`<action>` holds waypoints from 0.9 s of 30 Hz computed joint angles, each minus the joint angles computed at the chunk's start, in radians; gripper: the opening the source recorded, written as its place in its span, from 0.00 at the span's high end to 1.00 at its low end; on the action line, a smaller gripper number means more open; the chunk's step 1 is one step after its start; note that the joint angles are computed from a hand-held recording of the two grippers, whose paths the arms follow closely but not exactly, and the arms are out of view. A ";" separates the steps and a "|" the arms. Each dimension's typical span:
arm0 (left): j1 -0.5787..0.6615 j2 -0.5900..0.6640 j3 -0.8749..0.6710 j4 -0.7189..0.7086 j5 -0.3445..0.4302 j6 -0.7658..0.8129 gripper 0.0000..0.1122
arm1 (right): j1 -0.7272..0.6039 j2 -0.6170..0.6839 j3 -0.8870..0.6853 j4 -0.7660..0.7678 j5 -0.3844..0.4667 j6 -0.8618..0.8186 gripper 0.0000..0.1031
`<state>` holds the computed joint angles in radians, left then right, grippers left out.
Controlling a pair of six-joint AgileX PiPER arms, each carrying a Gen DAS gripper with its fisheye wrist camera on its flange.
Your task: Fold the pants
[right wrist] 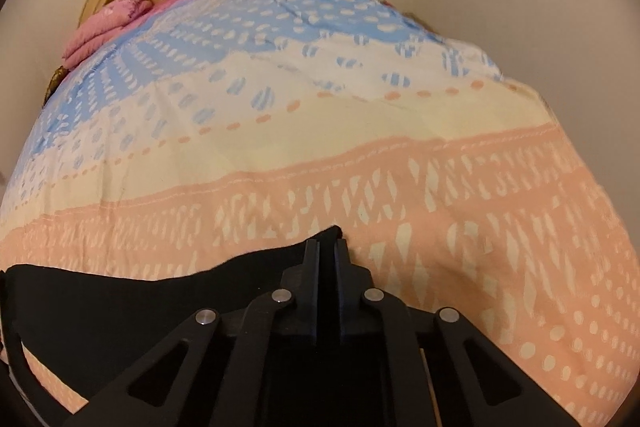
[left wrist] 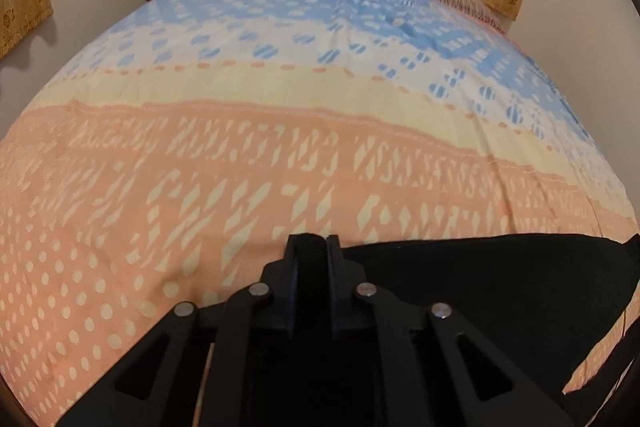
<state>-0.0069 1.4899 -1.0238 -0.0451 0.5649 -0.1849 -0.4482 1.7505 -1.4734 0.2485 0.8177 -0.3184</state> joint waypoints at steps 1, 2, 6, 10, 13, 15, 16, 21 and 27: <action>0.005 -0.013 0.006 -0.014 -0.006 0.011 0.89 | -0.004 -0.016 0.008 0.014 -0.004 -0.011 0.94; 0.011 -0.020 0.008 -0.028 -0.010 0.021 0.89 | -0.010 -0.033 0.017 0.030 -0.007 -0.024 0.94; 0.017 -0.042 0.022 -0.040 -0.022 0.034 0.89 | -0.036 -0.101 0.049 0.092 -0.006 -0.078 0.94; 0.024 -0.068 0.039 -0.074 -0.041 0.059 0.89 | -0.079 -0.187 0.107 0.184 -0.016 -0.166 0.95; 0.047 -0.096 0.060 -0.146 -0.059 0.124 0.89 | -0.141 -0.260 0.155 0.291 -0.010 -0.271 0.95; 0.077 -0.127 0.085 -0.244 -0.071 0.207 0.89 | -0.192 -0.314 0.197 0.372 0.002 -0.360 0.95; 0.091 -0.138 0.094 -0.290 -0.075 0.247 0.89 | -0.214 -0.331 0.212 0.403 0.012 -0.395 0.95; 0.210 -0.242 0.188 -0.673 -0.061 0.573 0.89 | -0.367 -0.443 0.328 0.624 0.077 -0.634 0.96; 0.411 -0.410 0.325 -1.026 0.101 0.907 0.89 | -0.599 -0.537 0.450 0.826 0.257 -0.865 0.96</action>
